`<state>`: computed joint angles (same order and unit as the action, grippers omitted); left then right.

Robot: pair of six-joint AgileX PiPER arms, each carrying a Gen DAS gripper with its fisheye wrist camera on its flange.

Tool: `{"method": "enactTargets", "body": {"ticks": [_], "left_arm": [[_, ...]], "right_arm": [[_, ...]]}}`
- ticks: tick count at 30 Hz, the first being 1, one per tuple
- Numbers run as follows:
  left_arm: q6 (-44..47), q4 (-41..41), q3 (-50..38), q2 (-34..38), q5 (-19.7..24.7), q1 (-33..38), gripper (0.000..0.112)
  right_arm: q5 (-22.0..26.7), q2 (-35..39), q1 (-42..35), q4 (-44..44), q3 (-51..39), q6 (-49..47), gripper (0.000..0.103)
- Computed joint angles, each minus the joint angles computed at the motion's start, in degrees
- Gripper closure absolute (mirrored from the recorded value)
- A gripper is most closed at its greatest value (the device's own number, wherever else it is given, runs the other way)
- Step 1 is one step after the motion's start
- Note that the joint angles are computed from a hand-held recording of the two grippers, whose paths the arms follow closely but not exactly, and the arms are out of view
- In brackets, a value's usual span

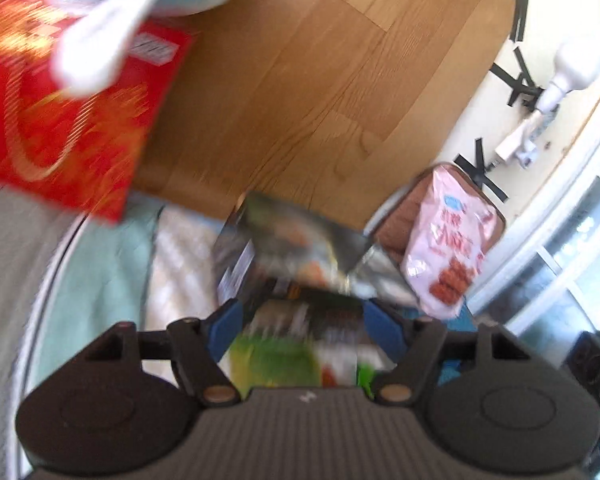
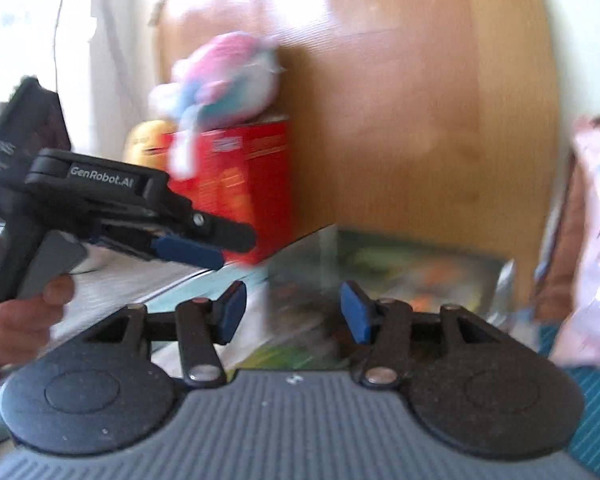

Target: Organize snacks

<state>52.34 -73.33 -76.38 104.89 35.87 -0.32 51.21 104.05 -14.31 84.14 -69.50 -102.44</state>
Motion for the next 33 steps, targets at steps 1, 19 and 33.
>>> {"method": "enactTargets", "body": {"ticks": [1, 19, 33], "left_arm": [[3.6, -2.6, 4.9, -2.5, 1.1, 1.5, 0.043], [8.5, -2.9, 27.3, -13.2, -0.7, 0.7, 0.068], [5.3, -1.7, 26.6, -12.9, -2.6, -16.0, 0.053]], "right_arm": [[3.6, -0.7, -0.9, -2.3, 1.3, 0.9, 0.048], [-1.1, -11.2, 8.1, -11.5, 21.5, 3.6, 0.068], [4.9, -19.3, -18.3, -11.5, 33.7, -12.9, 0.058]]}}
